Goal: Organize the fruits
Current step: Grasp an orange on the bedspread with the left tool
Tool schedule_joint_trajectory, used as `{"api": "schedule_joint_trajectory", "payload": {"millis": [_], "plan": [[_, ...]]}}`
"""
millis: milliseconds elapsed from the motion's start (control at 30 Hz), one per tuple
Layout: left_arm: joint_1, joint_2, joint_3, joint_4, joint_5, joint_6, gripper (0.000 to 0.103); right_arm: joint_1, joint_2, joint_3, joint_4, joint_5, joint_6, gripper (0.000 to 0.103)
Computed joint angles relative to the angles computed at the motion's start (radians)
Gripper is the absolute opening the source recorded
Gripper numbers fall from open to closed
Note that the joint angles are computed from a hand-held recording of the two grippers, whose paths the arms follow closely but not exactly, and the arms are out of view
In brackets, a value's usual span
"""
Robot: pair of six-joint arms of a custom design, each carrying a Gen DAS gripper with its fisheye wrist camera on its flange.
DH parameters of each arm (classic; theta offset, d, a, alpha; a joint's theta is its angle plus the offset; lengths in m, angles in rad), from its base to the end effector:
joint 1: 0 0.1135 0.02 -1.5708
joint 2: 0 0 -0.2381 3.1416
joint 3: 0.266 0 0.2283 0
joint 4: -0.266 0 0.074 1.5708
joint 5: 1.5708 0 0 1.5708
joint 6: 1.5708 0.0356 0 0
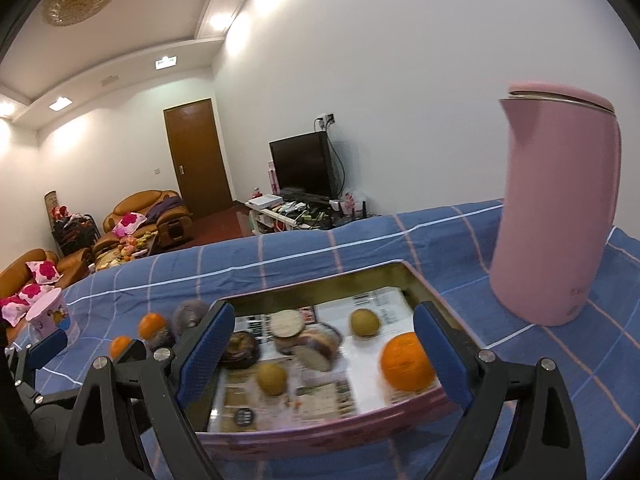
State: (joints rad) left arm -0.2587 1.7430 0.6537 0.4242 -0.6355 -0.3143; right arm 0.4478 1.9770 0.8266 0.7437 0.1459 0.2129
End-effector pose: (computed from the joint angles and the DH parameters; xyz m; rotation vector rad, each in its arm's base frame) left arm 0.2923 -0.0555 0.1173 -0.3916 2.0757 0.3712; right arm 0.3259 0.1508 0.1124 -0.1376 1.9793 0.2860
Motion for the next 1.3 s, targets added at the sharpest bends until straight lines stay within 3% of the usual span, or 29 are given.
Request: {"api": "schedule_joint_trajectory", "payload": {"millis": [333,633,733,867,967,1100,1167,1200,1300], "plan": [[0.216,-0.044,-0.070,0.028,0.153,0.078,0.103,0.110,0.038,0.066,-0.044,0.049,0.037,0.092],[0.365,0.011,0.009,-0.083,0.362,0.124,0.103,0.176,0.086,0.143,-0.082,0.050,0.062,0.092],[0.355,0.031,0.042,-0.114,0.381,0.144,0.103,0.183,0.087,0.141,-0.072,0.034,0.047,0.092],[0.315,0.086,0.120,-0.148,0.335,0.179,0.099,0.176,0.087,0.134,-0.054,0.003,0.043,0.092],[0.314,0.152,0.217,-0.218,0.314,0.185,0.092,0.165,0.089,0.143,-0.074,-0.029,0.049,0.092],[0.352,0.207,0.305,-0.287,0.436,0.165,0.082,0.147,0.092,0.146,-0.083,-0.056,0.070,0.092],[0.360,0.238,0.350,-0.338,0.477,0.172,0.065,0.138,0.096,0.158,-0.103,-0.071,0.078,0.092],[0.368,0.248,0.364,-0.353,0.502,0.173,0.050,0.133,0.100,0.166,-0.115,-0.081,0.083,0.092],[0.402,0.248,0.360,-0.348,0.567,0.148,0.040,0.123,0.107,0.179,-0.137,-0.094,0.097,0.092]]}}
